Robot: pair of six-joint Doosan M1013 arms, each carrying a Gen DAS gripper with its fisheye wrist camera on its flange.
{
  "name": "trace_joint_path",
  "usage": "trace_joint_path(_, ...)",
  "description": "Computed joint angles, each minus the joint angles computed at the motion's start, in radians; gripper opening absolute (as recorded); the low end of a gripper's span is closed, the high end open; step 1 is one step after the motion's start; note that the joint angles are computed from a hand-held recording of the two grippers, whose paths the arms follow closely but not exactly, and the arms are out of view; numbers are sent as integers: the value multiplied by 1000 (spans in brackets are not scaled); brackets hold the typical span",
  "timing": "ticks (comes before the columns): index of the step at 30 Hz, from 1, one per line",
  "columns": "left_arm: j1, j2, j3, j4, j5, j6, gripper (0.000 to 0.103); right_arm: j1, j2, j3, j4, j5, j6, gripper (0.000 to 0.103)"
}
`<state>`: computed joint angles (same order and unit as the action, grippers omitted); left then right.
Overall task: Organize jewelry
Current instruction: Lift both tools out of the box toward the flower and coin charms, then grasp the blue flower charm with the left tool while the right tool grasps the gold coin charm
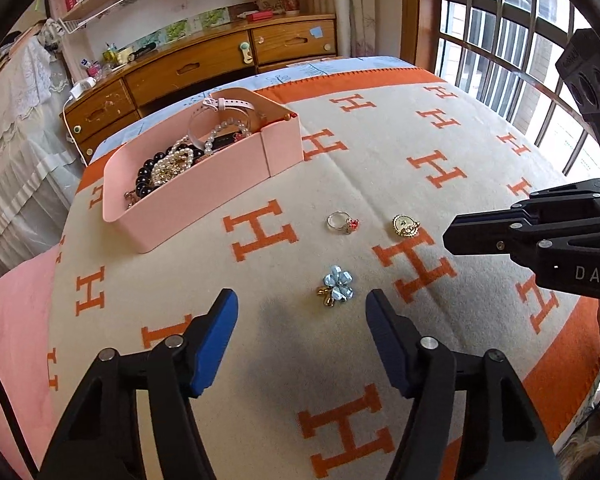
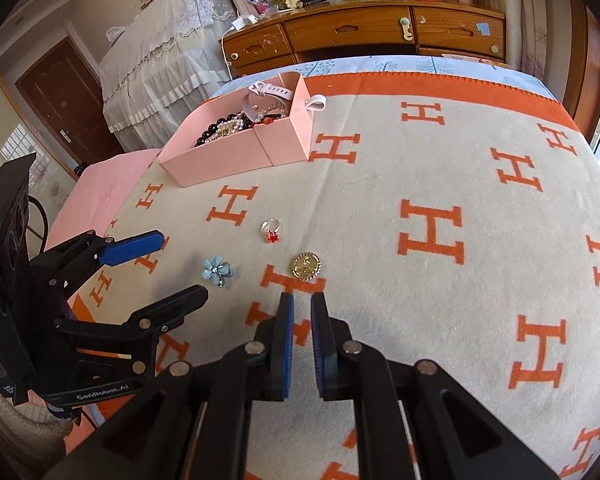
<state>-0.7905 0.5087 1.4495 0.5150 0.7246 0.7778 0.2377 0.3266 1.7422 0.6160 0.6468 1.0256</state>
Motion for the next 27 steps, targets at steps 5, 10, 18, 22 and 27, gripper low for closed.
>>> trace_joint_path(5,20,13,-5,-91,-27,138,44,2,18,-13,1,26,-4,9)
trace_joint_path(10,29,14,1,-95,-69,222,31,5,28,-20,5,31,-13,9)
trace_joint_path(18,52,29,-18,-150,-106,277,31,12,29,-20,5,8,-37,9)
trace_joint_path(22,49,30,-14,-124,-118,239,27,16,29,-18,2,-6,-43,9)
trace_joint_path(27,36,23,-1,-60,-111,143,18,29,28,-18,-36,-31,-29,9)
